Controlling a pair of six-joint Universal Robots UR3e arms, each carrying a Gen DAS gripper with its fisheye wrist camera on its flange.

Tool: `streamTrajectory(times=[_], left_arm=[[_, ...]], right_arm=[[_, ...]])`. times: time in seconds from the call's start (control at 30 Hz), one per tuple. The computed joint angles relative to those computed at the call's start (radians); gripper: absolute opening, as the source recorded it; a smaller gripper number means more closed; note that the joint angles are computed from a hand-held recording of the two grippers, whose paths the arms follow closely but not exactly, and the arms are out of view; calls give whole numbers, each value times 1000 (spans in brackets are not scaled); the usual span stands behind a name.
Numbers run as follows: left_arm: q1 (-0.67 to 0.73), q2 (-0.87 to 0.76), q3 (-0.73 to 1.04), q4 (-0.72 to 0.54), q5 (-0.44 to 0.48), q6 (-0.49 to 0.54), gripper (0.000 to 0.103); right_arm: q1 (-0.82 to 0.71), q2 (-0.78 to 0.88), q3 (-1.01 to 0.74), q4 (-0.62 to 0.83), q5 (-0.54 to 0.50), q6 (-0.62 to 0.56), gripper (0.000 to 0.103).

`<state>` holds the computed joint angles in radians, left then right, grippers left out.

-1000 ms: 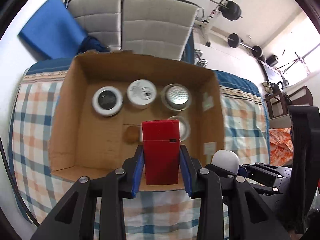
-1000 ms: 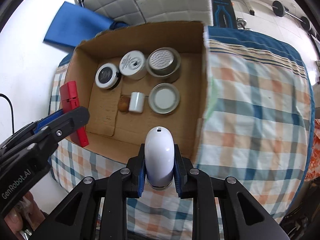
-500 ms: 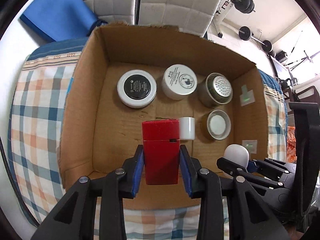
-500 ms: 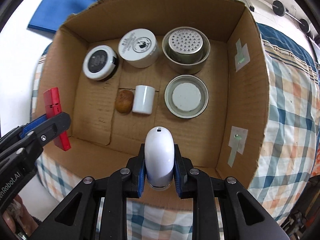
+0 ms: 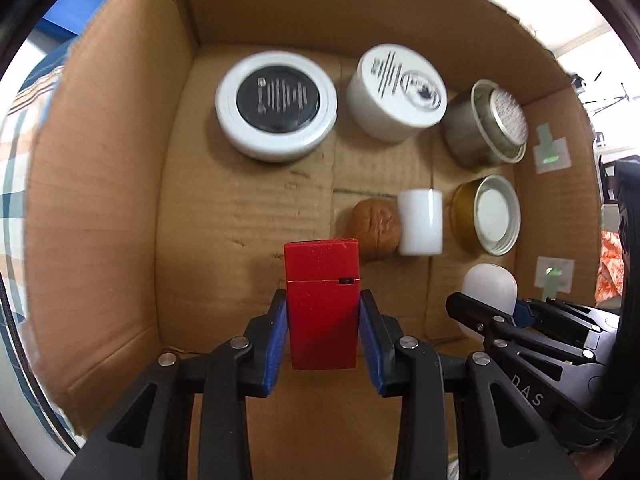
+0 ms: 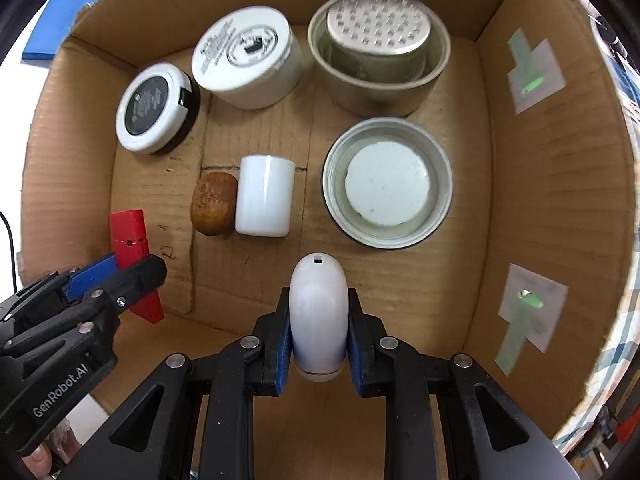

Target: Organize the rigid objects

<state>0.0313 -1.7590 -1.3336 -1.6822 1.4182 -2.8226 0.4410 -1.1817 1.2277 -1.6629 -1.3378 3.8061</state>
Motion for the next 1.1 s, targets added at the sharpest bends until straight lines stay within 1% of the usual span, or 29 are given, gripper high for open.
streamTrajectory(times=[0.27, 0.4, 0.5, 0.6, 0.67, 0.7, 0.73, 0.77, 0.83, 0.87, 0.9, 0.93, 0.97, 1.0, 1.03, 1.07, 1.1], left_arm=[[-19, -12, -41, 1, 41, 5, 31], [-33, -18, -46, -4, 63, -2, 32], [-50, 6, -71, 6, 81, -19, 32], [-55, 25, -65, -3, 101, -27, 34], [-68, 32, -54, -12, 114, -39, 34], [-72, 41, -52, -18, 118, -41, 34], [-72, 52, -53, -19, 120, -39, 35], [-69, 65, -52, -25, 124, -36, 37], [-61, 93, -51, -37, 124, -31, 46], [-58, 104, -45, -44, 122, -34, 58], [-58, 117, -42, -48, 125, -39, 66], [-57, 131, -38, -49, 131, -42, 69], [-57, 133, -18, -55, 135, -46, 77], [-48, 154, -24, -58, 140, -39, 86], [-42, 169, -19, -63, 145, -38, 90], [-35, 178, -11, -71, 142, -35, 96], [-26, 188, -3, -79, 136, -31, 101]], right_arm=[[3, 18, 42, -19, 23, -12, 25], [-15, 56, -3, -2, 38, -18, 26], [-14, 72, -37, 34, 24, -21, 27], [-5, 75, -48, 40, 6, -7, 37], [0, 81, -79, 58, -15, 5, 52], [0, 74, -81, 59, -23, 10, 55], [2, 70, -94, 72, -38, 16, 61], [3, 69, -107, 84, -47, 17, 65], [7, 66, -135, 112, -64, 20, 70], [11, 66, -154, 128, -75, 20, 74], [16, 72, -181, 146, -85, 23, 76], [23, 76, -215, 178, -108, 27, 79], [25, 88, -262, 215, -127, 29, 84], [29, 92, -290, 238, -146, 32, 86], [33, 88, -303, 252, -165, 35, 90], [36, 82, -315, 266, -180, 39, 95], [36, 73, -318, 273, -188, 40, 96]])
